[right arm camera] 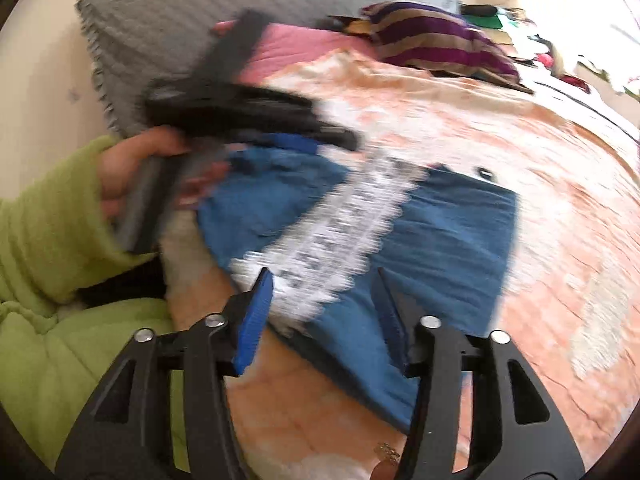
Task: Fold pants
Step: 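Lift the lace hem and fold that leg over onto the other leg with the left tool, then open the left tool and smooth the stacked legs flat with both tools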
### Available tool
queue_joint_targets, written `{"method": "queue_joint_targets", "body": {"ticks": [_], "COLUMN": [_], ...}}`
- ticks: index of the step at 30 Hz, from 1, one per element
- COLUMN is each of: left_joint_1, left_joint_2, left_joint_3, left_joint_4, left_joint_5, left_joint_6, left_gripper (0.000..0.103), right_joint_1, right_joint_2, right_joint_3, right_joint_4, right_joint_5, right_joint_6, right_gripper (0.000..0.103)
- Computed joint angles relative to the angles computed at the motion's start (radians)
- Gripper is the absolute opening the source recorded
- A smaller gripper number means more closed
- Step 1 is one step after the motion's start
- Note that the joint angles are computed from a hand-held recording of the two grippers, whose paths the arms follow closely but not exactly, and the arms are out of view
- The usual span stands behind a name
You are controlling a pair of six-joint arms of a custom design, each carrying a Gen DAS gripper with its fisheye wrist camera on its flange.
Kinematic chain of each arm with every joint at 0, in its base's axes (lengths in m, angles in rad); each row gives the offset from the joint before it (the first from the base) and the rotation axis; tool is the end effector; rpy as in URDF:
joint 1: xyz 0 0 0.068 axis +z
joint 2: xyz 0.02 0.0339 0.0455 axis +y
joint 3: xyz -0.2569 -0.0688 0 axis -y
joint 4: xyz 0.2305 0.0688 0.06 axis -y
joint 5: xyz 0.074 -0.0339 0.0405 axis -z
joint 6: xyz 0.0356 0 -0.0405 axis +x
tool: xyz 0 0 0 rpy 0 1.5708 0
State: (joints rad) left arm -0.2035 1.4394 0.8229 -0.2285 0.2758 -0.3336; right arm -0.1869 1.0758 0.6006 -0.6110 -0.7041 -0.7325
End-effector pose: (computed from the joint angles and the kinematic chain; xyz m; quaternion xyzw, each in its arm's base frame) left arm 0.2732 -0.0663 0.2029 -0.0115 0.9272 -0.2172 0.3049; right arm 0.1787 -0.0103 0.1980 -0.3252 0.8553 0.2001 0.3504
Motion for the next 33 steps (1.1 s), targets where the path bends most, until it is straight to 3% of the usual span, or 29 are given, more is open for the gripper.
{"method": "queue_joint_targets", "body": {"ticks": [8,12,14,16,18,20,22,23,26,29,32,33], "left_joint_1": [-0.068,-0.144,-0.219,-0.283,-0.344,-0.371,-0.37,-0.363,-0.319,-0.31,-0.368,-0.395], "left_joint_2": [-0.291,-0.335,-0.311,-0.273,-0.218,-0.197,-0.228,-0.251,-0.279,-0.3,-0.339,-0.35], "left_joint_3": [-0.242,-0.287,-0.272,-0.25,-0.227,-0.23,-0.241,-0.247,-0.263,-0.264,-0.233,-0.216], "left_joint_4": [-0.08,-0.044,-0.029,-0.028,-0.041,-0.047,-0.07,-0.088,-0.105,-0.125,-0.166,-0.18], "left_joint_5": [-0.007,0.007,-0.055,-0.119,-0.179,-0.194,-0.199,-0.211,-0.193,-0.203,-0.288,-0.326], "left_joint_6": [-0.057,-0.122,-0.136,-0.144,-0.155,-0.159,-0.149,-0.145,-0.147,-0.143,-0.146,-0.143], "left_gripper": [0.07,0.07,0.069,0.056,0.028,0.026,0.021,0.02,0.021,0.022,0.022,0.026], "right_joint_1": [-0.152,-0.18,-0.201,-0.216,-0.222,-0.222,-0.212,-0.203,-0.172,-0.122,-0.102,-0.103], "right_joint_2": [0.096,0.121,0.125,0.131,0.135,0.139,0.13,0.122,0.103,0.123,0.171,0.186], "right_joint_3": [0.012,0.028,0.033,0.036,0.035,0.036,0.037,0.039,0.037,0.03,0.018,0.012], "right_joint_4": [0.048,0.058,0.05,0.044,0.037,0.025,0.004,-0.013,-0.027,0.005,0.035,0.044], "right_joint_5": [0.014,0.002,-0.015,-0.025,-0.025,-0.026,-0.033,-0.042,-0.059,-0.003,0.081,0.095], "right_joint_6": [-0.047,-0.046,-0.055,-0.065,-0.076,-0.093,-0.117,-0.13,-0.141,-0.101,-0.093,-0.093], "right_gripper": [0.049,0.049,0.049,0.049,0.049,0.048,0.041,0.035,0.035,0.035,0.035,0.035]}}
